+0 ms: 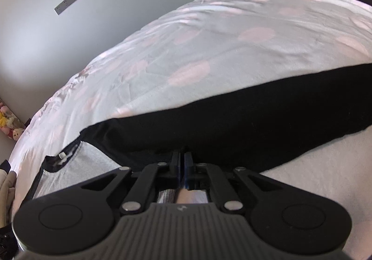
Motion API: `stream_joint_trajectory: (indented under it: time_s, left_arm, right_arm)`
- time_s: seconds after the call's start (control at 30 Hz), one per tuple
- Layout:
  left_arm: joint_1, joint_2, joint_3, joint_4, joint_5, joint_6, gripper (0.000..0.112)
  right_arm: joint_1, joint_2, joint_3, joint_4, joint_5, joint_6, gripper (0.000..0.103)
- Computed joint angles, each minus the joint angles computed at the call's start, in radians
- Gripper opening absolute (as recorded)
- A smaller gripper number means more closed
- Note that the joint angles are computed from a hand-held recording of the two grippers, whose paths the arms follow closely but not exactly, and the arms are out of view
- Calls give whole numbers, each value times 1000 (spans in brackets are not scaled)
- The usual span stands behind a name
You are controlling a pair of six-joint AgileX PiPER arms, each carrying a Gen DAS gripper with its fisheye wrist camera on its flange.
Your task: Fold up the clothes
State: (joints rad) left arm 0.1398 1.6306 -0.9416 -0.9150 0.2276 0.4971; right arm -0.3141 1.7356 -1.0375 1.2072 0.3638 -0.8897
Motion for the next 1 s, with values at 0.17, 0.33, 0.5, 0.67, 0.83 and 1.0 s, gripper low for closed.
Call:
stream_joint_trajectory:
  time_s: [0.17, 0.33, 0.5, 0.67, 0.83, 1.0]
  left_arm:
    - [12, 5, -21, 40, 61, -11, 13]
    - [18, -100, 12, 195, 168, -137, 26]
    - [78, -168, 27, 250, 423, -189, 27]
    - [94, -272, 112, 315, 545, -228, 27]
    - [73, -375, 175, 370, 605, -263, 27]
    - [2, -384, 190, 406, 620, -288, 27]
  right_arm:
    - [-24, 36, -25, 10, 76, 2, 11]
    - [-54, -39, -6, -182, 147, 176, 29]
    - [-146, -107, 32, -326, 352, 261, 28]
    - [-221, -211, 126, -386, 481, 220, 28]
    - [-313, -295, 199, -424, 593, 190, 29]
    - [-340, -351, 245, -458, 661, 187, 30]
